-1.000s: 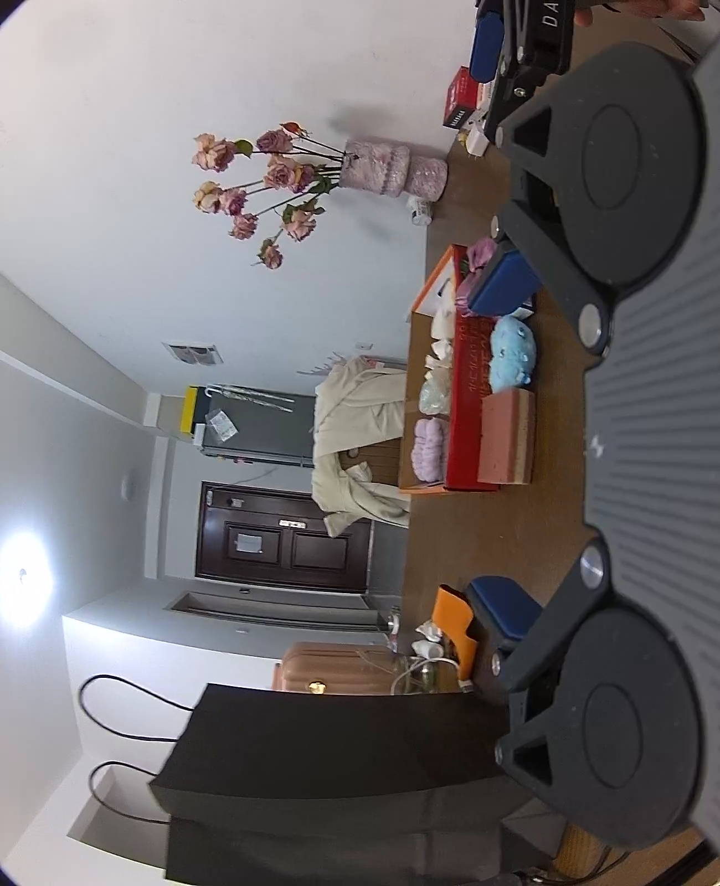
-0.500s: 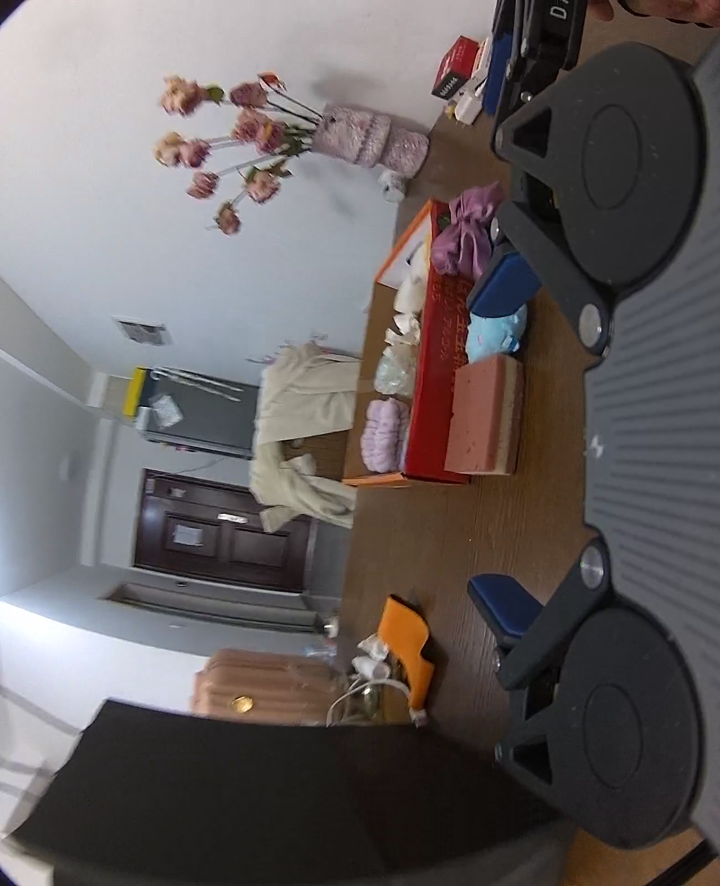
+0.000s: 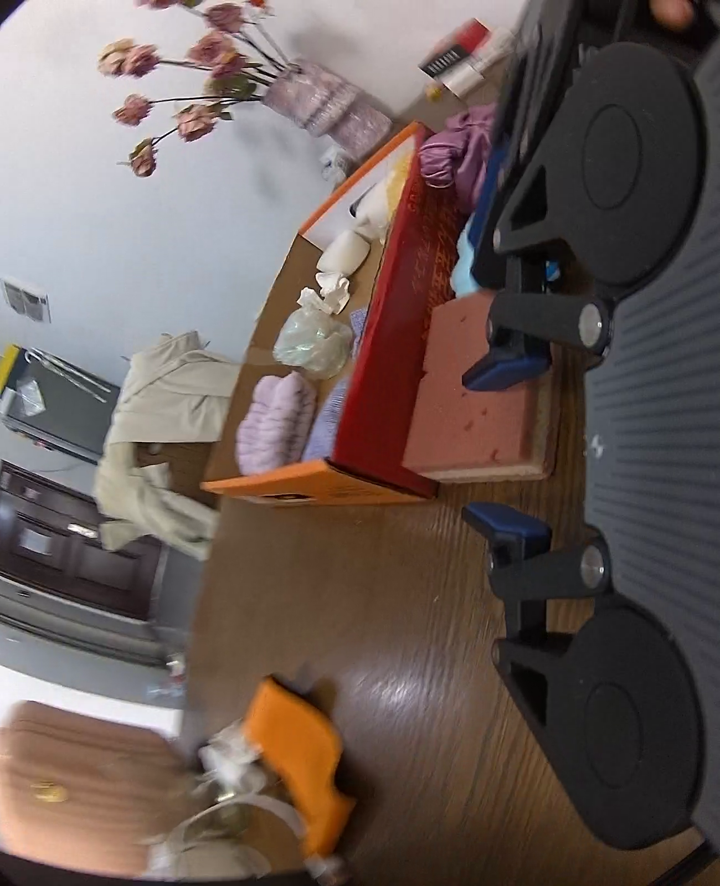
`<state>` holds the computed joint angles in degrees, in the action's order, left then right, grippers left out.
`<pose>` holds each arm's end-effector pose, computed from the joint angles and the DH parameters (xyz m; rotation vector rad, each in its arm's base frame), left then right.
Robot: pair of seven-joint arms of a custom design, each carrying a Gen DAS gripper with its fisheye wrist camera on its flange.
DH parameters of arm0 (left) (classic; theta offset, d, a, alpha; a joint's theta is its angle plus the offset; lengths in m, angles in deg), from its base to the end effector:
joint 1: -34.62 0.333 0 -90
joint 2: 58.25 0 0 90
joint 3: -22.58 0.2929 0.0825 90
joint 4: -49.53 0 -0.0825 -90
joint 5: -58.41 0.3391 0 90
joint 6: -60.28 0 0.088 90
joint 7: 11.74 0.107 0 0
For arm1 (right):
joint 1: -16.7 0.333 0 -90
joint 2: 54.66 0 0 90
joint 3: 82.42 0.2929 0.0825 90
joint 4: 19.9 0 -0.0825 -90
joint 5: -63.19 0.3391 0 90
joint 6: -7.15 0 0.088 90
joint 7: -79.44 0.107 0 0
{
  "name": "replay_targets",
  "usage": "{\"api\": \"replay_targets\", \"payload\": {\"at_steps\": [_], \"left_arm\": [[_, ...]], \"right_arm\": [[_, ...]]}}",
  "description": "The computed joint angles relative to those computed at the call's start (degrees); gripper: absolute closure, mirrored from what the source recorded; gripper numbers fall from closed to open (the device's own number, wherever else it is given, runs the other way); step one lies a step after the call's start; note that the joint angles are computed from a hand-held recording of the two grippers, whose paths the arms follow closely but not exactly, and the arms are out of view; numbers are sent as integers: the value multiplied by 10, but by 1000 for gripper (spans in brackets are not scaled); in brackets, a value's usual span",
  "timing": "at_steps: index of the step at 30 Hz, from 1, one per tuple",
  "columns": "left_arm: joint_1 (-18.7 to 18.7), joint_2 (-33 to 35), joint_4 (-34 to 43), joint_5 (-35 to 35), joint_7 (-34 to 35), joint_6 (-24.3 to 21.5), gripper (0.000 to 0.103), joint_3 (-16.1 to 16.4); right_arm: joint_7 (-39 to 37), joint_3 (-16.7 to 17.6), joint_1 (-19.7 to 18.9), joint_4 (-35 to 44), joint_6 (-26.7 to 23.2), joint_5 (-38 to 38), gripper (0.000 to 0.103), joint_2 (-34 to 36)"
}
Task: Organize soft objects
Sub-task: 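Grasp the pink sponge with both tools and lift it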
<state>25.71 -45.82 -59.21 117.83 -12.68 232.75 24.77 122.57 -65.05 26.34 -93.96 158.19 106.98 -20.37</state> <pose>0.5846 -0.1340 0.4669 -2.0696 1.2412 -1.0678 0.6683 0.2517 0.4847 -1.8974 0.9690 -0.1741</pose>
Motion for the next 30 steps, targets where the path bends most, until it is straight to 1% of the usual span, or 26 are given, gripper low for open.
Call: {"api": "replay_targets", "payload": {"at_steps": [1,2,3,4,7,8,10,13,18,20,22,24,25,26,27,29,30], "left_arm": [[10,7,-5,-14,-1,27,64,-1],[6,11,-8,1,-28,59,68,15],[-7,14,-9,28,-64,85,72,40],[-8,15,-12,25,-64,95,72,45],[-25,12,-18,22,-66,102,73,65],[-28,11,-19,20,-66,102,73,69],[-36,12,-19,23,-69,104,73,78],[-36,14,-15,9,-55,102,73,77],[-53,17,-7,31,-68,101,74,94],[-54,10,-9,39,-74,91,74,93],[-76,-10,-8,116,-146,70,73,108],[-88,-43,-18,194,-218,46,74,106],[-91,-63,-29,219,-240,32,74,98],[-93,-85,-43,228,-251,13,74,86],[-94,-105,-55,247,-270,-5,74,74],[-96,-146,-79,269,-297,-43,74,45],[-96,-161,-88,279,-312,-57,73,31]], "right_arm": [[27,-14,16,31,-7,-22,65,23],[45,-19,23,54,-15,-36,66,41],[60,-19,25,74,-25,-44,66,57],[60,-11,21,75,-18,-40,66,63],[23,22,1,57,6,-9,66,68],[16,27,-3,54,9,-3,66,67],[11,28,-5,56,4,1,67,68],[5,28,-4,66,2,2,67,75],[-12,29,-4,59,10,7,67,71],[-14,26,-1,59,12,3,67,70],[-12,29,-4,56,7,7,67,64],[-48,48,-20,20,20,38,67,37],[-80,64,-34,-9,34,68,67,14],[-116,77,-46,-39,47,100,67,-9],[-155,90,-62,-70,51,138,67,-37],[-228,112,-98,-132,46,222,67,-95],[-263,119,-117,-161,32,266,67,-124]]}}
